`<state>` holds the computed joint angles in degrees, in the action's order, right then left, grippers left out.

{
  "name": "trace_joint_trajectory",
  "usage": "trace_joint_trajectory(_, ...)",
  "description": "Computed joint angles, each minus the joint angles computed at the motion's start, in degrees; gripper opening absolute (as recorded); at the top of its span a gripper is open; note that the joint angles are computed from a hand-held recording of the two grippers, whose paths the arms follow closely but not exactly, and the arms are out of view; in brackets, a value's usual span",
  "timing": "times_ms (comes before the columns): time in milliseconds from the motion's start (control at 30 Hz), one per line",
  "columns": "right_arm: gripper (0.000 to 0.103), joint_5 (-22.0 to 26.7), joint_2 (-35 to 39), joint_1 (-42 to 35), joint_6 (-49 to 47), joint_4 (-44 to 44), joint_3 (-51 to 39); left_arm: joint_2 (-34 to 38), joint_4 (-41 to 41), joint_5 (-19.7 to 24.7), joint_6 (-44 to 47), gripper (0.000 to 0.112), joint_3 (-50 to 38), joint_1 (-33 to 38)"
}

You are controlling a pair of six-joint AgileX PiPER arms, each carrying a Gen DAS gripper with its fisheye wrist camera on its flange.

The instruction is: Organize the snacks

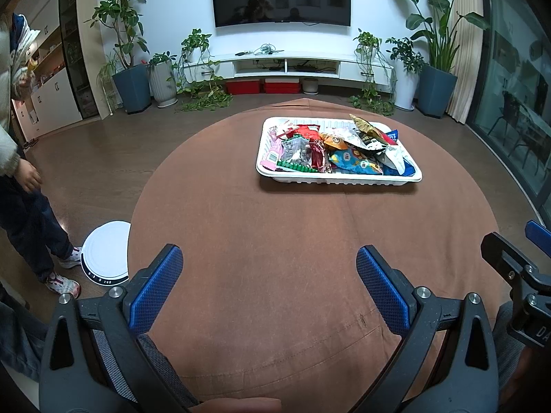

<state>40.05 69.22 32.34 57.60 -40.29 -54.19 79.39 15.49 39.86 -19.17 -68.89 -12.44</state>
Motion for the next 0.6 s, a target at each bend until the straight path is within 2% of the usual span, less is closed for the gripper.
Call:
trace_joint_trajectory(233,0.103,0.12,0.26,-0.46,-1.13,0.84,-0.77,-1.31,-1.78,-1.97,2.18,0.102,2.59,1.91)
trace_joint_trajectory(433,0.103,0.94,-1.44,1.32,1.44,-0.4,1.85,-2.65,-0.14,-3.46,1.87,0.102,4.46,2.45)
trace_joint_trajectory(600,0.103,1.78,-2.68,2.81,2.99,-0.83,3.45,-4.2,-2.62,-4.87,6.04,0.102,6.52,4.96)
